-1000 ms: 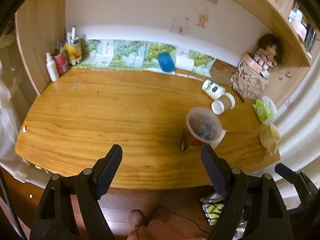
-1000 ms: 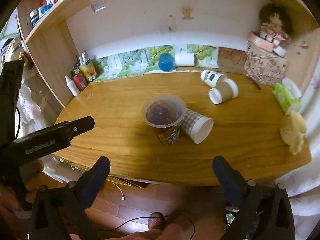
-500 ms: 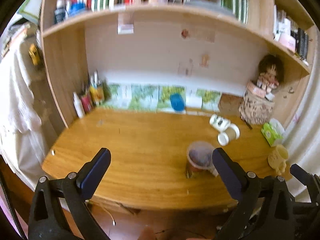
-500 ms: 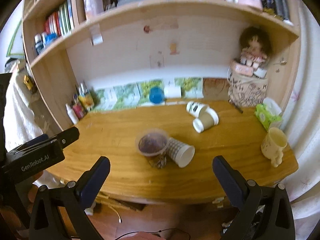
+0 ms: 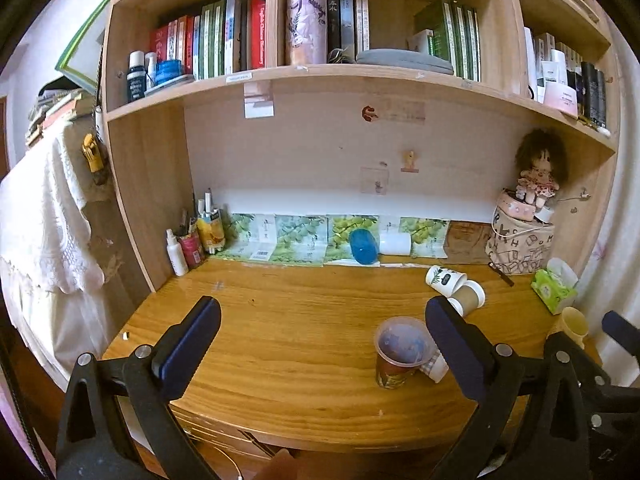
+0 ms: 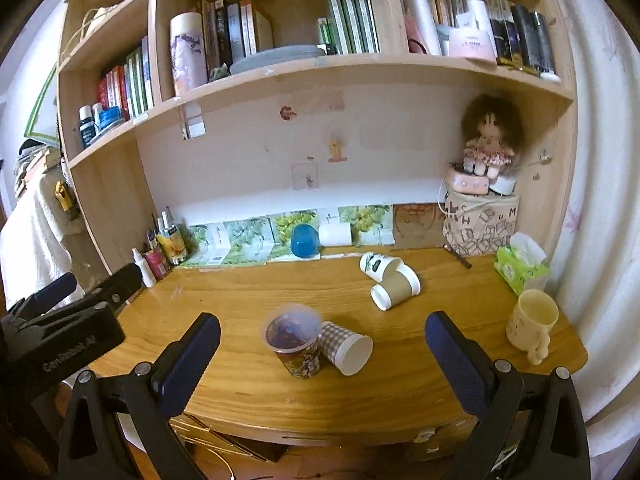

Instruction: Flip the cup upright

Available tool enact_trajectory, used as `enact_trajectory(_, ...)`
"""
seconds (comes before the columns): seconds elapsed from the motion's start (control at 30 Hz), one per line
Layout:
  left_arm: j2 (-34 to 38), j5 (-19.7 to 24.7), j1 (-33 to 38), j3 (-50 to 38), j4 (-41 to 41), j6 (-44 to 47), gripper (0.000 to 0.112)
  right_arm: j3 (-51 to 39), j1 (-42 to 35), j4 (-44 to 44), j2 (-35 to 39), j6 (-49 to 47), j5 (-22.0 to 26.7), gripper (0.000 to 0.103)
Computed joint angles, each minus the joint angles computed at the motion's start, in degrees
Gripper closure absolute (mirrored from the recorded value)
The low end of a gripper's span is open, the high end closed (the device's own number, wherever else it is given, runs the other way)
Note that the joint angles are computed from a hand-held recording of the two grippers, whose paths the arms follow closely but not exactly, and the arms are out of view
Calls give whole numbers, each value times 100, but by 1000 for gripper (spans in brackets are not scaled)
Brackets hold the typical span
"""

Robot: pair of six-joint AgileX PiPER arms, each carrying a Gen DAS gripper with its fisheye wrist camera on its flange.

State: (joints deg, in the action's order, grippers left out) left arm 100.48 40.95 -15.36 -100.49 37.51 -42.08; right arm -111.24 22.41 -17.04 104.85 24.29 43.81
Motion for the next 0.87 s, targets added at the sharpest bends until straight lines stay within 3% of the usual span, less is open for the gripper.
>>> enact_trajectory(0.2,-167,-173,-124,293,566,-408,10,139,4,-42,-48,9,-163,1)
enact_trajectory(0.87,-133,-150,-176,272,716,-501,10,11,-29,143,101,-148,-243,1)
